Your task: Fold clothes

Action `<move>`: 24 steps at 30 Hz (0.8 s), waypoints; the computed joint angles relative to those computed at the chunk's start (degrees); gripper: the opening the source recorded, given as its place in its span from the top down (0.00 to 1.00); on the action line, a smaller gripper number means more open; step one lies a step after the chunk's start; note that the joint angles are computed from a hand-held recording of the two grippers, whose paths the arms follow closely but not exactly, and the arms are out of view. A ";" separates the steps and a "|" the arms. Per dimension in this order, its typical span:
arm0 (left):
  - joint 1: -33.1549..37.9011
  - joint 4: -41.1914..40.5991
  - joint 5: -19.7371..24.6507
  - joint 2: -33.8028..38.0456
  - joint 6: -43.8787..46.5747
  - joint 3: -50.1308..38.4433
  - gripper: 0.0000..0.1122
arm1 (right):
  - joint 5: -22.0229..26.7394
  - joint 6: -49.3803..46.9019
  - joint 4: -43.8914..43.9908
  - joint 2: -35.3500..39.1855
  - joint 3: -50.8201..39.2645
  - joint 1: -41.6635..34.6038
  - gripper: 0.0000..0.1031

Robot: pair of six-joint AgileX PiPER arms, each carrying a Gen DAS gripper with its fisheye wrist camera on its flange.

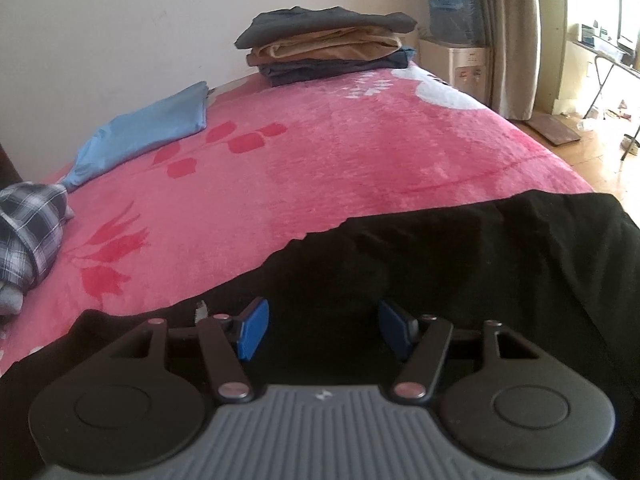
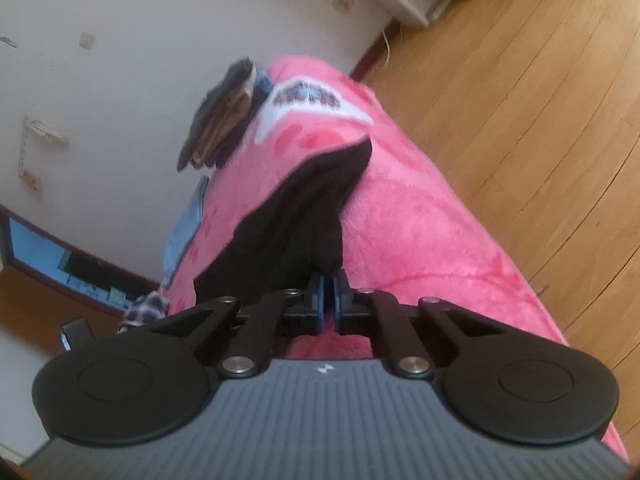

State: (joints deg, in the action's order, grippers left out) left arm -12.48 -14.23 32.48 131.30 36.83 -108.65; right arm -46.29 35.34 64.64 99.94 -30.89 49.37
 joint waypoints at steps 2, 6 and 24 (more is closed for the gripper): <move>0.18 0.00 0.87 0.57 -0.53 -1.06 0.43 | -0.97 -4.49 6.08 -2.17 0.41 2.34 0.98; -0.29 1.26 -0.70 0.15 -1.10 0.23 0.42 | 2.11 -6.11 7.37 -1.71 0.29 0.93 0.98; 14.56 -4.71 27.42 -12.78 23.94 -19.07 0.37 | 16.41 -41.78 20.58 -7.34 -10.09 10.74 0.87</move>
State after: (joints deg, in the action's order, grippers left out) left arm 2.08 -18.94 59.90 118.53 60.77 -127.72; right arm -29.88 -6.44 85.22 92.60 -40.97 60.12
